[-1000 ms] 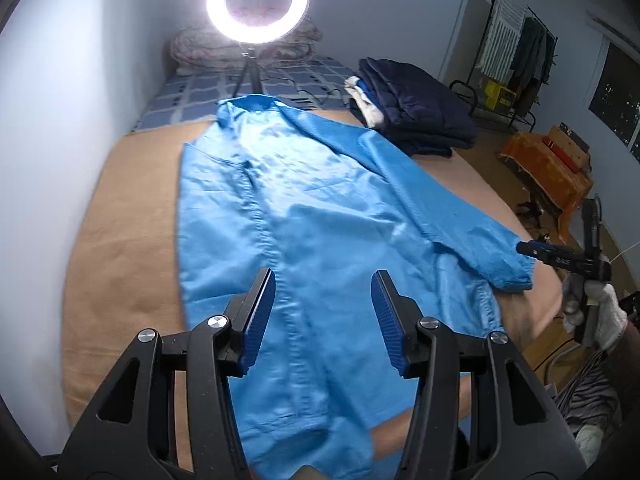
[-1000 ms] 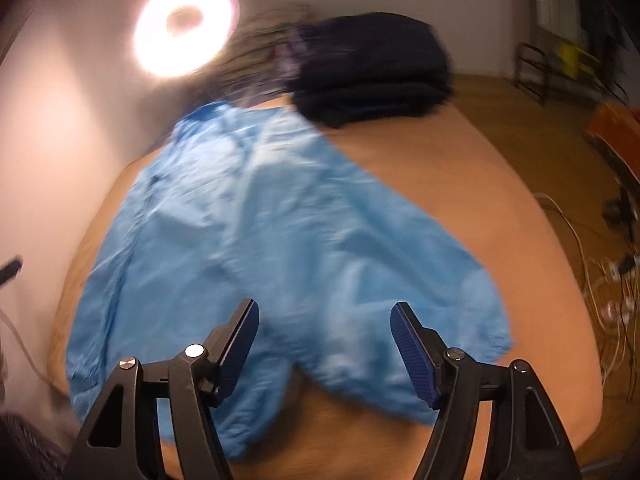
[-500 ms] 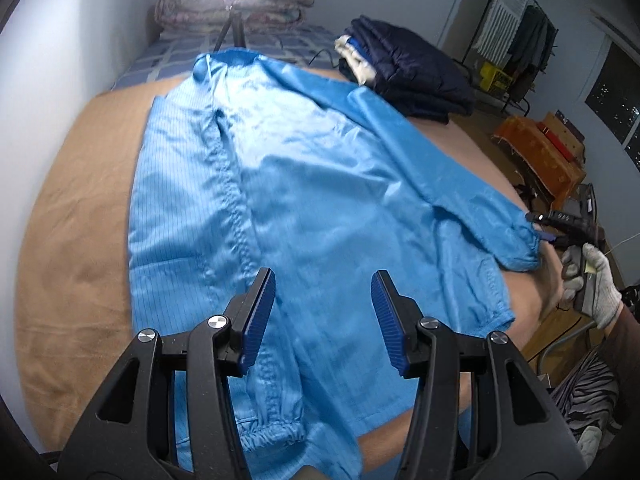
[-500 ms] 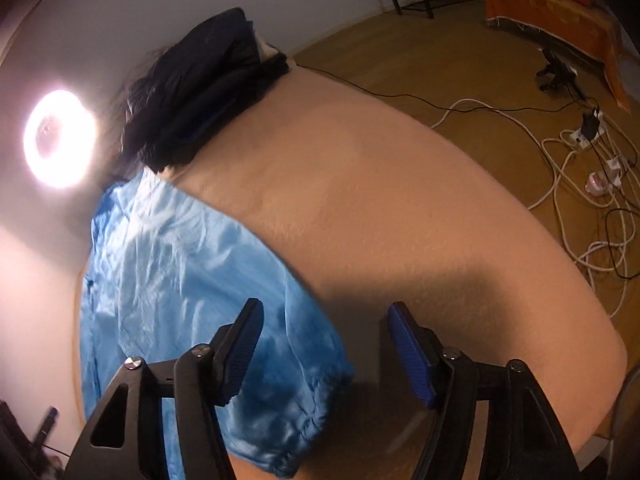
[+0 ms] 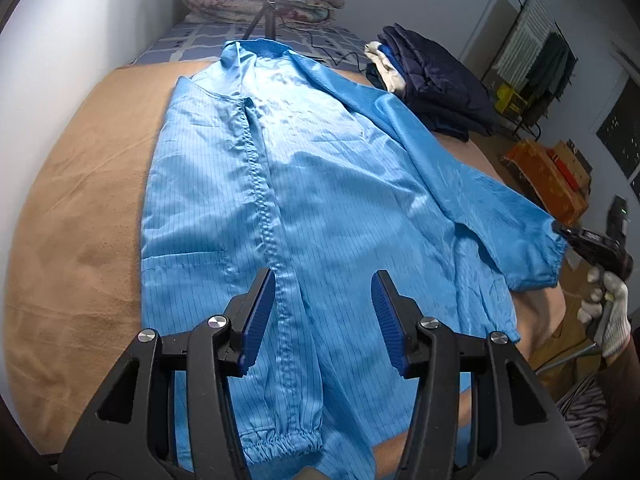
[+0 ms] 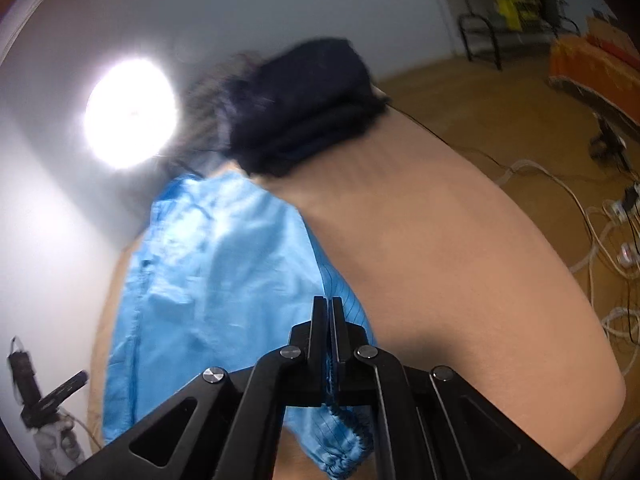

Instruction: Fold large clothes

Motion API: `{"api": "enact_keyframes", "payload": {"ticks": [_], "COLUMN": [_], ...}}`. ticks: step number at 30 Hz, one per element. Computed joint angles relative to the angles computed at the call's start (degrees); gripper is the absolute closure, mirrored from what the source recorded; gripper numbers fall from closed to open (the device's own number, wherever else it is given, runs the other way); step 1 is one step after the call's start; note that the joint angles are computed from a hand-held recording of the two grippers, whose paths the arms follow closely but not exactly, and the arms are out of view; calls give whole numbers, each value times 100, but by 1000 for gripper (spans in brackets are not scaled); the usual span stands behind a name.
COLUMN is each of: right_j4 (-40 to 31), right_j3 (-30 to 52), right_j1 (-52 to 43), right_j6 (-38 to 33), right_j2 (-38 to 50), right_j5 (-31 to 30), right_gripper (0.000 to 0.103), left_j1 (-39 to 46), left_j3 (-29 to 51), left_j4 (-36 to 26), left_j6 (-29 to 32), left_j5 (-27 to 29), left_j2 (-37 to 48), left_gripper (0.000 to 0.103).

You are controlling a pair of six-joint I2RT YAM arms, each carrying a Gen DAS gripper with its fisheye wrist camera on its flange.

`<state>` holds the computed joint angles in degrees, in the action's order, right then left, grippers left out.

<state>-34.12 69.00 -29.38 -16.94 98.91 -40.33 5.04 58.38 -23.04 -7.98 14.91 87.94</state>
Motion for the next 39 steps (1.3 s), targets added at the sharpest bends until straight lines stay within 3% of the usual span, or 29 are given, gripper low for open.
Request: {"api": "enact_keyframes", "payload": {"ticks": [8, 14, 21, 26, 32, 34, 35, 36, 39], "right_j4": [-160, -293, -166, -67, -550, -677, -825, -1025, -1736], "right_j3": [-1007, -1872, -2789, -3231, -3205, -3280, -3230, -3140, -2664], "right_j1": [864, 2228, 3867, 4408, 4464, 4336, 4131, 3835, 2806], "right_j6": [-767, -1151, -1319, -1490, -2052, -2241, -2396, -2595, -3267], "right_j2": [-1531, -2413, -2672, -2732, -2488, -2659, -2647, -2602, -2175], "right_j5": [-198, 35, 667, 1015, 738, 635, 446, 183, -571], "right_gripper": [103, 103, 103, 103, 102, 91, 76, 71, 69], "left_j1": [306, 491, 516, 369, 128, -72, -126, -215, -425], "left_j3": [91, 163, 154, 154, 160, 168, 164, 160, 113], "left_j4": [186, 273, 229, 125, 62, 26, 10, -10, 0], "left_j6": [-349, -621, -726, -700, -802, -748, -728, -720, -756], "left_j5": [268, 525, 762, 764, 1073, 991, 977, 973, 1034], "left_j2": [203, 283, 345, 449, 697, 790, 814, 856, 990], "left_gripper": [52, 52, 52, 52, 52, 52, 52, 52, 52]}}
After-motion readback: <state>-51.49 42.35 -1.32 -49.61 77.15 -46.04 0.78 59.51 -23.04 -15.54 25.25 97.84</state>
